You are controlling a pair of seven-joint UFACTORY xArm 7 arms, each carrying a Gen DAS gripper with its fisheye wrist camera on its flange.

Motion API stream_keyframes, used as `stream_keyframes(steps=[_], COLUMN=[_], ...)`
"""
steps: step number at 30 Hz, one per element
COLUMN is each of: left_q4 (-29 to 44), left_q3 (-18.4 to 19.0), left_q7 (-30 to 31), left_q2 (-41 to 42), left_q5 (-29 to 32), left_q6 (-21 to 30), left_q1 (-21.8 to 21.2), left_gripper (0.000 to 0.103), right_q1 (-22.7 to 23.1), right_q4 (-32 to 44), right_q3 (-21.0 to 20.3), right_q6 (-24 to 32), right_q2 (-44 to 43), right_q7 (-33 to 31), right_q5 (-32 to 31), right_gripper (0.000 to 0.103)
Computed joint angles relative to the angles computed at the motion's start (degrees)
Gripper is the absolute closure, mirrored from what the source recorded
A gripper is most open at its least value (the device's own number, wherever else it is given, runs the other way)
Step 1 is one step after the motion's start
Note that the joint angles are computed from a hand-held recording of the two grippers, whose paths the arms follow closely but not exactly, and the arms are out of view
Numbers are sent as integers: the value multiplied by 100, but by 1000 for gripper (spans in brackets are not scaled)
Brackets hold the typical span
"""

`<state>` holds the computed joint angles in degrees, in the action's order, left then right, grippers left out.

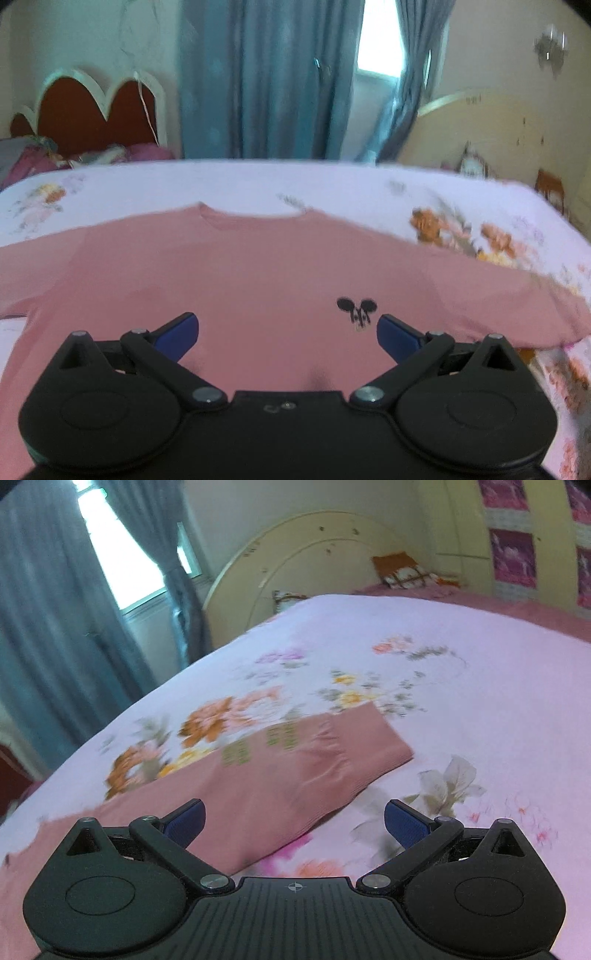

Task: Fold small clothes
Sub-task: 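Move the right tool toward the sleeve cuff nearest it, then grasp the sleeve cuff with the right gripper and fold it across the body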

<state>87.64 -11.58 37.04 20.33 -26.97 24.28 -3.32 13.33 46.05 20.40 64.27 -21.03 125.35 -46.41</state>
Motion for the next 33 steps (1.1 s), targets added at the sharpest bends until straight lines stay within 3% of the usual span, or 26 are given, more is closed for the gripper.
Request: stream_keyframes(steps=[1, 3, 9, 13, 16, 18, 19, 21, 23, 25, 26, 29, 33], left_q4=[106, 271, 738, 1024, 1336, 1669, 1827, 2102, 2161, 2229, 2217, 2178, 2217], left_q3=[64, 194, 266, 286, 308, 405, 445, 575, 630, 639, 637, 625, 462], left_q7=[-108, -370, -972, -1253, -1401, -1604, -1668, -1739, -1654, -1539, -1502, -1404, -975], left_q2=[92, 256, 631, 815, 977, 1137, 1218, 1348, 1384, 1425, 1418, 1403, 1453], left_q5=[155, 506, 1113, 1383, 1516, 1676, 1762, 2042, 2243, 2342, 2337, 2263, 1919], left_q6=[16, -50, 78, 282, 503, 822, 964, 1251, 1325, 1449, 1449, 1376, 1341], left_q1=[-92, -275, -486, -580, -609, -664, -683, -747, -739, -668, -616, -412, -8], left_gripper=[0, 0, 0, 0, 0, 0, 0, 0, 0, 0, 0, 0, 3], right_q1=[-21, -88, -568, -1135, -1497, -1671, -1544, -1624, -1584, -1457, -1516, -1616, -1455], right_q4=[-142, -440, -1350, -1768, -2001, -2066, -2011, -1647, -1412, -1376, -1328, -849, 365], right_q3=[-54, -213, -306, -51, 26, 2, -144, 128, 65, -424, -412, -131, 65], right_q6=[-95, -410, -1597, -2229, -2594, -2786, -2661, -1941, -1603, -1805, -1825, -1679, -1786], right_q2=[-96, -296, -936, -1235, -1388, -1407, -1363, -1380, -1249, -988, -945, -691, 367], right_q7=[76, 171, 875, 1502, 1878, 1672, 1491, 812, 363, -103, -172, -296, -589], right_q5=[-15, 61, 129, -261, -448, -319, -306, -221, -82, 451, 455, 29, -695], right_gripper=[1, 43, 43, 46, 67, 92, 93, 94, 95, 94, 94, 94, 95])
